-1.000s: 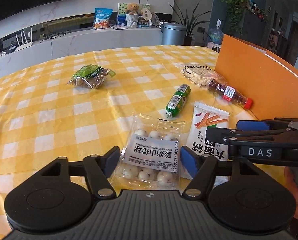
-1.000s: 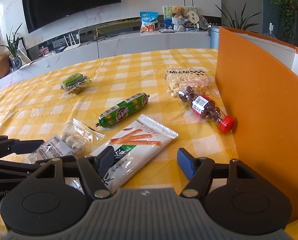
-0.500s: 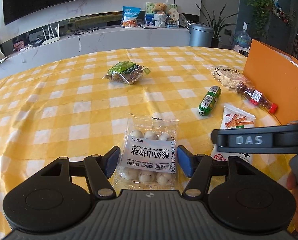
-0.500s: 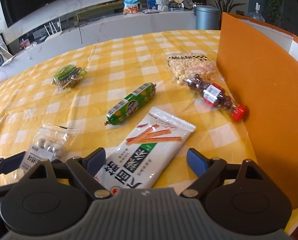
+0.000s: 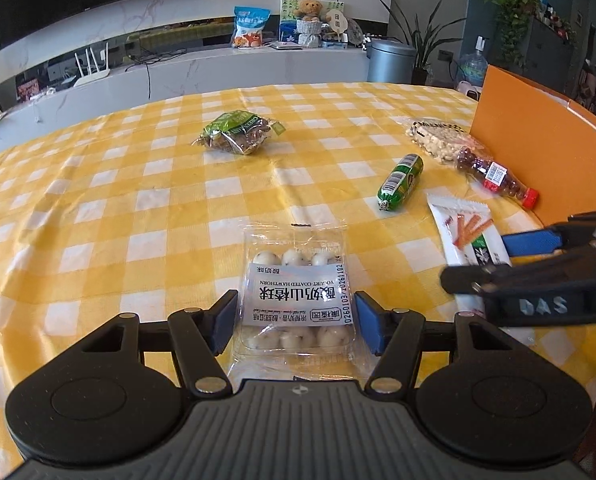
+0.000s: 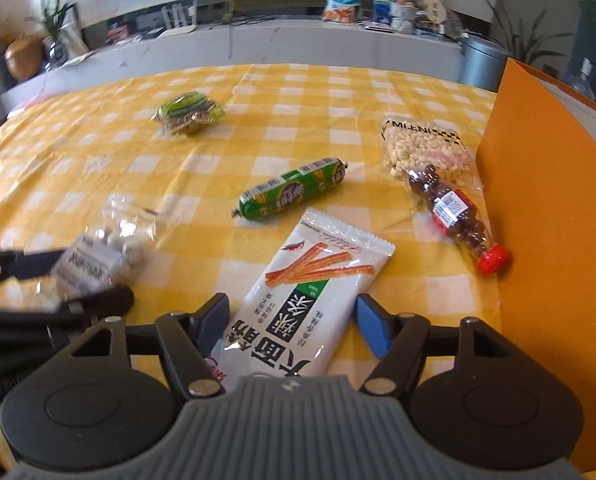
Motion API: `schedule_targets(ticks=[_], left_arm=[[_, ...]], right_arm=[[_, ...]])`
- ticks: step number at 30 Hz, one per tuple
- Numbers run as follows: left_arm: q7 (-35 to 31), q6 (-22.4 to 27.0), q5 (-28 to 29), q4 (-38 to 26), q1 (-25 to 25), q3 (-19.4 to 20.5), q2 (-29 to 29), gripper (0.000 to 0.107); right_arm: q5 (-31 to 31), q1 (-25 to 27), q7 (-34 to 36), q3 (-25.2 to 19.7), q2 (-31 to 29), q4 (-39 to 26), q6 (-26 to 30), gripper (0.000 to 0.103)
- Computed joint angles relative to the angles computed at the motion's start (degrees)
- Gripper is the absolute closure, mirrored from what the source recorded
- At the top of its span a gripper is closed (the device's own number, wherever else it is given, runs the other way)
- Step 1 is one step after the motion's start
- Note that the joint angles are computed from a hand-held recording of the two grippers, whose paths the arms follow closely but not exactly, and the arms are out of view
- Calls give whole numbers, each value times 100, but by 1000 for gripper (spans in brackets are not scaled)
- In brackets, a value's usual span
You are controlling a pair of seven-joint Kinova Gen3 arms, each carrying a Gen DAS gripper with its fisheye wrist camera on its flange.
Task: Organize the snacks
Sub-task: 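Grasp the white yogurt-ball bag with the left tool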
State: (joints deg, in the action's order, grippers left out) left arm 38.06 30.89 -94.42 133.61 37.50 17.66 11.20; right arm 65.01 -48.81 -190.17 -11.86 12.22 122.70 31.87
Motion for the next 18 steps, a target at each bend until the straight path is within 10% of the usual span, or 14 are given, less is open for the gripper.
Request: schedule_targets(ticks=[8, 14, 18], left_arm=[[118, -601, -20, -7, -115, 17, -208, 38], [-663, -535, 1147, -247, 175, 26, -220, 38], [-972, -324, 1718, -424, 458, -140, -170, 37]], right_arm=[[299, 665, 1838, -180, -754, 923, -1686, 38], [-581, 808, 2872, -287, -924, 963, -1631, 38], [-920, 725, 2382, -286, -950, 931, -1324, 32]])
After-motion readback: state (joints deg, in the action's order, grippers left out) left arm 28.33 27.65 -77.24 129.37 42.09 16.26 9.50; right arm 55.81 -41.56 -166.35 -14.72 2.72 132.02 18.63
